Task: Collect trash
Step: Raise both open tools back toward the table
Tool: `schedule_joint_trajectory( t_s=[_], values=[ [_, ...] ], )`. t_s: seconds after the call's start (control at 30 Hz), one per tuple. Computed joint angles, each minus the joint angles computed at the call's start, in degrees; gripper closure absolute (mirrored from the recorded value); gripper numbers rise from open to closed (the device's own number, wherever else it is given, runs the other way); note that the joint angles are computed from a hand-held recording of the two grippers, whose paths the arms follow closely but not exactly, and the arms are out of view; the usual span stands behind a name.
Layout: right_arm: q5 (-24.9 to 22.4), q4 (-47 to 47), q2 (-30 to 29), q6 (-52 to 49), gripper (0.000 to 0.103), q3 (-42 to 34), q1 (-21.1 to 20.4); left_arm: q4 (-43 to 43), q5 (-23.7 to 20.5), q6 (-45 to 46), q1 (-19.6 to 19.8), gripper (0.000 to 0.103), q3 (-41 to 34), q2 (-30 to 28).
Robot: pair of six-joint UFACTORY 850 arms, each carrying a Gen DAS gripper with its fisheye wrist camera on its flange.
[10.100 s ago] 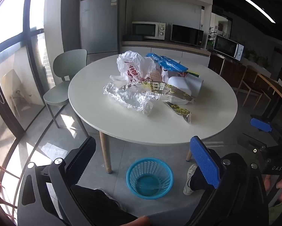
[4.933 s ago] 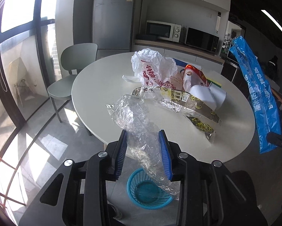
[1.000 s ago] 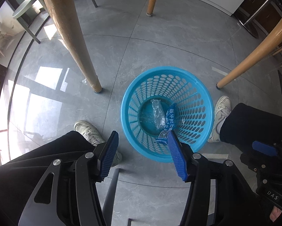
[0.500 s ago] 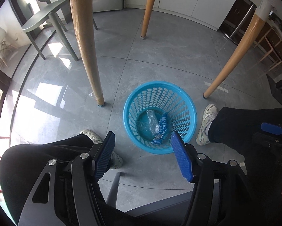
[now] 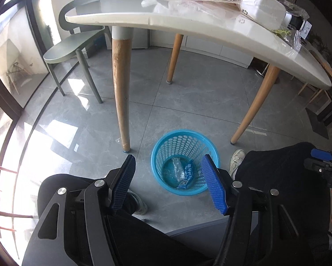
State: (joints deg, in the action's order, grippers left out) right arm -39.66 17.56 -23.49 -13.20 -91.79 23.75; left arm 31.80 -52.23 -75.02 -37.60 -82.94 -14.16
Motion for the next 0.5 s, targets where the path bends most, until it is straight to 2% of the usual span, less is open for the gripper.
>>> schedule_joint_trajectory(
  t_s=[0.13,0.23,0.5],
  values=[
    [2.3,2.5,2.4,-3.0,0.030,-0.7,-0.5,2.7,-1.0,-1.1,-0.8,0.041,-2.4,0.4],
    [4.0,3.5,3.2,-4.6,0.030,-2.1,-0.6,5.2,-1.9,-2.1,-1.7,0.041,-5.0,0.0],
    [6.2,5.2,0.9,-7.9,0.026,-9.7,-1.3,10.7,-3.7,-3.0,-1.6,0.040,-13.6,-2.5]
  ],
)
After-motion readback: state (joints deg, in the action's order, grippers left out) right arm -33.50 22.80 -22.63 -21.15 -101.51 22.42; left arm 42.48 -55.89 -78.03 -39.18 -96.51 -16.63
